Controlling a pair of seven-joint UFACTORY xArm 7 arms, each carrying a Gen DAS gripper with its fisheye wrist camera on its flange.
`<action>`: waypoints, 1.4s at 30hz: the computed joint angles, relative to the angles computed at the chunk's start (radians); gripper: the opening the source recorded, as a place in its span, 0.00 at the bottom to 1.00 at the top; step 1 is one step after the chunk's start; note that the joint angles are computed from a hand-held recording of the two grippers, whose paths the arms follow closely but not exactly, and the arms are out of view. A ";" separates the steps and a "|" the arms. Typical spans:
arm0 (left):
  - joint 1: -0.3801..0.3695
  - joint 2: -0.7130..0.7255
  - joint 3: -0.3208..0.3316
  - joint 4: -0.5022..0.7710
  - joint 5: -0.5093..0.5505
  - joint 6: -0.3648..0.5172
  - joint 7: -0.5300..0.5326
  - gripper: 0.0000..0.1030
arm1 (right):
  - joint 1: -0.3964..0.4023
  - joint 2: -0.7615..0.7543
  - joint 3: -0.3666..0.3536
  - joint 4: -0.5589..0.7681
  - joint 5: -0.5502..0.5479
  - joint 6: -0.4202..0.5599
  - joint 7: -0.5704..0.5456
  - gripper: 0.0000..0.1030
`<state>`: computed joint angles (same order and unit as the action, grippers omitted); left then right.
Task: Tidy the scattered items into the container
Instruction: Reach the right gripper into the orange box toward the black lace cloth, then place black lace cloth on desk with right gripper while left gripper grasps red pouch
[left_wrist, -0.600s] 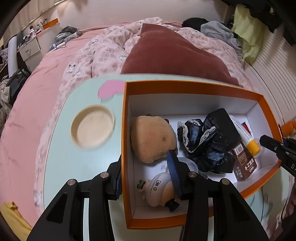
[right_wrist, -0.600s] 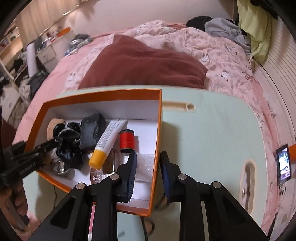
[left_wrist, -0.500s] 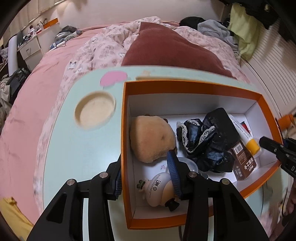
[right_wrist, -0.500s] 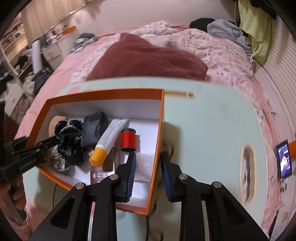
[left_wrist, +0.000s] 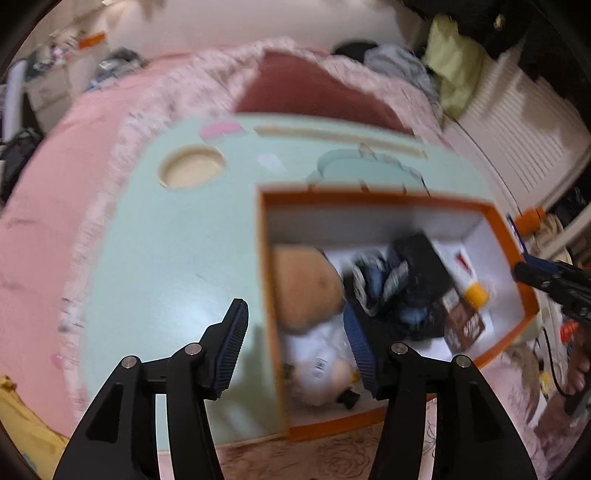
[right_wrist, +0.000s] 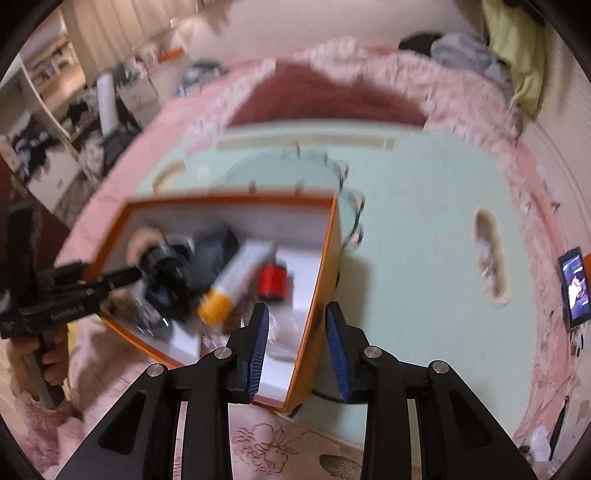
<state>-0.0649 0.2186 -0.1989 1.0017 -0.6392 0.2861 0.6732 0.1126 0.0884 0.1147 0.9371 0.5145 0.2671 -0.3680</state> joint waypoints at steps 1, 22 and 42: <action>0.007 -0.015 -0.011 -0.003 -0.026 -0.022 0.020 0.57 | 0.000 -0.014 0.007 -0.002 0.021 -0.012 -0.021 0.30; 0.068 -0.014 -0.024 0.025 -0.181 -0.039 0.093 0.58 | 0.140 0.451 0.035 0.611 -0.325 0.494 0.108 0.26; -0.080 0.063 0.006 0.102 0.094 0.115 -0.068 0.58 | -0.049 -0.006 -0.035 0.157 0.027 0.219 -0.055 0.24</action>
<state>-0.1448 0.2814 -0.1933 1.1038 -0.5452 0.4007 0.6053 0.0633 0.0824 0.0792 1.0942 0.5419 0.4863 -0.4225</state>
